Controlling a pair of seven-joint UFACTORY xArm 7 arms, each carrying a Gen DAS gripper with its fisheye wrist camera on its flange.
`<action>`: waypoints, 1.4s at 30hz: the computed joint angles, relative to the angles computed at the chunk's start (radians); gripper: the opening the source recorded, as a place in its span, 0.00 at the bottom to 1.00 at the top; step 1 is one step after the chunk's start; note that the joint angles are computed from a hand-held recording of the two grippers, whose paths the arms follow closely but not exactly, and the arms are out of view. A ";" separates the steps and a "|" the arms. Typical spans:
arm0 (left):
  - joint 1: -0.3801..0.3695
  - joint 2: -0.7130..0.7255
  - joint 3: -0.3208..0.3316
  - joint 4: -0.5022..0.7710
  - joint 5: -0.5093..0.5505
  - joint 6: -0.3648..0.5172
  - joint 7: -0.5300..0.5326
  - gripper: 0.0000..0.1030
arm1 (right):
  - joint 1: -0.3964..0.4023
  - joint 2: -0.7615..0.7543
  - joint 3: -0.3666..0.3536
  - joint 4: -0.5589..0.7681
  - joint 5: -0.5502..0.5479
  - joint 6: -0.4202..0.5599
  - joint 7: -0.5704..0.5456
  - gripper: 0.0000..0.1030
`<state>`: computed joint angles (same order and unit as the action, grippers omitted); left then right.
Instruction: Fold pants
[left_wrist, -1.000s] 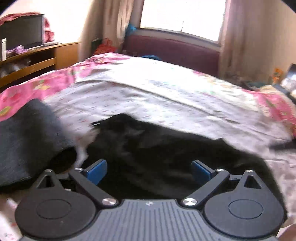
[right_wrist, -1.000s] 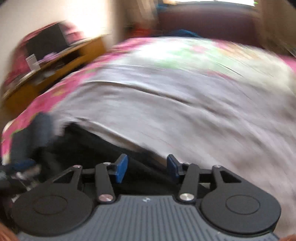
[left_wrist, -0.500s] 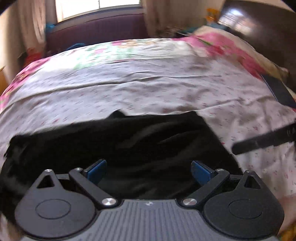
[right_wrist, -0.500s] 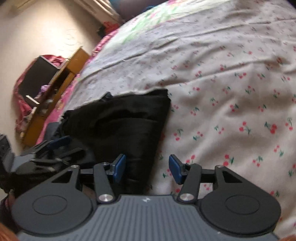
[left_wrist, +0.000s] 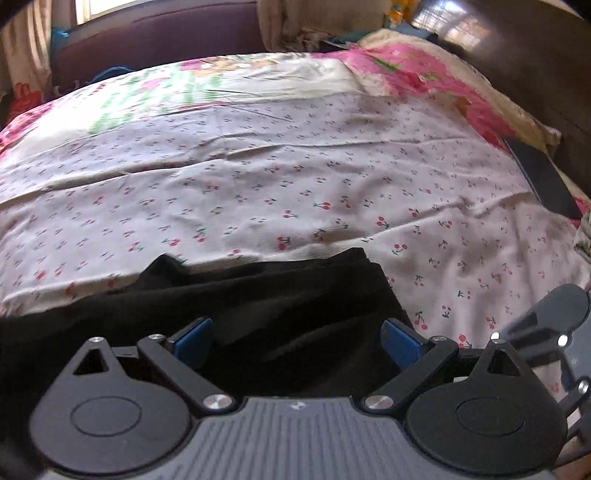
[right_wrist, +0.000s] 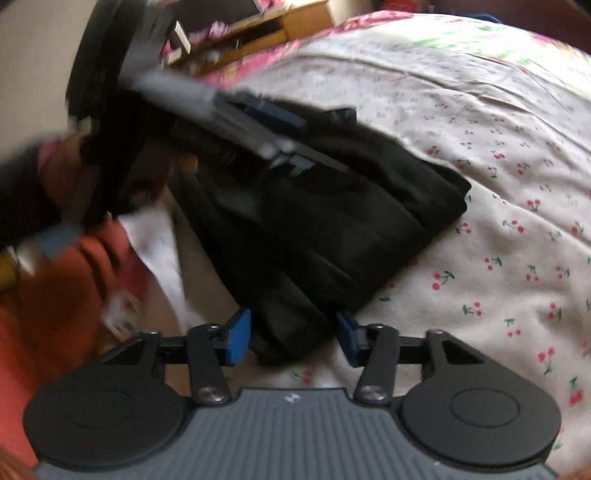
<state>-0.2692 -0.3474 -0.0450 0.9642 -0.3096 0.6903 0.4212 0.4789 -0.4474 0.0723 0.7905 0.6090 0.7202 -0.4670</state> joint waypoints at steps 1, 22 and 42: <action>-0.003 0.016 -0.002 0.011 0.003 0.002 0.006 1.00 | 0.004 0.004 -0.003 0.004 0.004 0.013 -0.002 0.17; -0.046 -0.076 0.040 -0.020 -0.031 0.145 0.251 1.00 | 0.002 -0.242 -0.011 -0.172 0.123 -0.041 0.322 0.26; -0.109 -0.338 0.076 -0.202 -0.153 0.301 0.405 1.00 | -0.010 0.021 -0.077 -0.027 0.088 -0.113 0.192 0.40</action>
<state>-0.3786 -0.6851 0.0313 0.7617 -0.4630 0.9914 0.8260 0.4686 -0.4264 -0.0049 0.7635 0.6969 0.6067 -0.2752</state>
